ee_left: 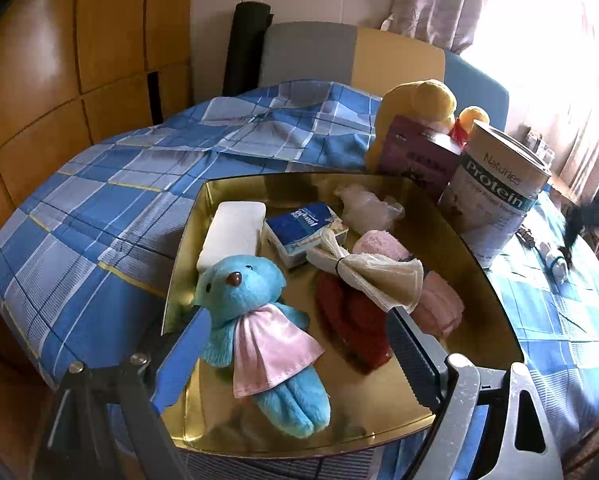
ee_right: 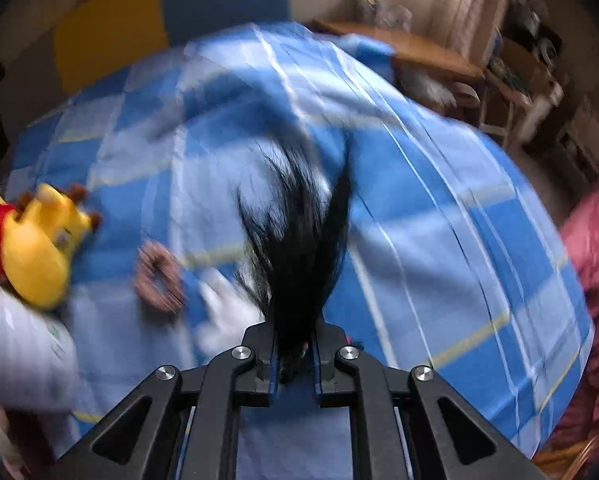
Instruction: Organize soft objects
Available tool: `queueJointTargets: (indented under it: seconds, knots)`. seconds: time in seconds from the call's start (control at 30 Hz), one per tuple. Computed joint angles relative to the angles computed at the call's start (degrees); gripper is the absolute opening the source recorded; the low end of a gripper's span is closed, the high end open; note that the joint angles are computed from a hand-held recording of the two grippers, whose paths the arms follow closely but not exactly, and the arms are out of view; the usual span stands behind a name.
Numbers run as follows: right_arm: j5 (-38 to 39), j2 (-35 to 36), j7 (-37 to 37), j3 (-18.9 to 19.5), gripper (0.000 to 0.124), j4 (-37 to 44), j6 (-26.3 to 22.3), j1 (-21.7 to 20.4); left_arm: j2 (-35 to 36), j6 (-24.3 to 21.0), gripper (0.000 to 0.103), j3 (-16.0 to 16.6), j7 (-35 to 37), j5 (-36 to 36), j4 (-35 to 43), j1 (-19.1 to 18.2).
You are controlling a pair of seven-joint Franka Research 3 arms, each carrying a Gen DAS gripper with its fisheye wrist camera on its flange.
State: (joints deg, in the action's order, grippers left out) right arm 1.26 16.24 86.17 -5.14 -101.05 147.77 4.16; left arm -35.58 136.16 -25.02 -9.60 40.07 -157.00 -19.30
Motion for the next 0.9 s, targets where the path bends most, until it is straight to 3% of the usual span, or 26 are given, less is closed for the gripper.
queueJointTargets:
  seconds: [0.33,0.53,0.73,0.9]
  knots:
    - [-5.06,7.61,-0.89,3.49,0.003,20.91,-4.67,9.62,-2.33,1.56,0.089,0.82,-0.26,-1.39,-2.47,-0.35]
    - [3.71,5.71,-8.55,6.86,0.000,20.68,-6.53,8.27,-3.36,5.32,0.089,0.72,-1.61,-1.03,-4.01,0.73]
    - [9.03,4.88,-12.97,6.87,0.000,20.70,-8.24,6.89,-4.09,4.62,0.089,-0.27,-1.95,-0.68,-3.31,1.79]
    - [2.14,5.68,-10.66,3.25,0.001,20.80,-9.71,8.50,-5.48,3.73,0.089,-0.07,-1.72,-1.62,-3.94,1.04]
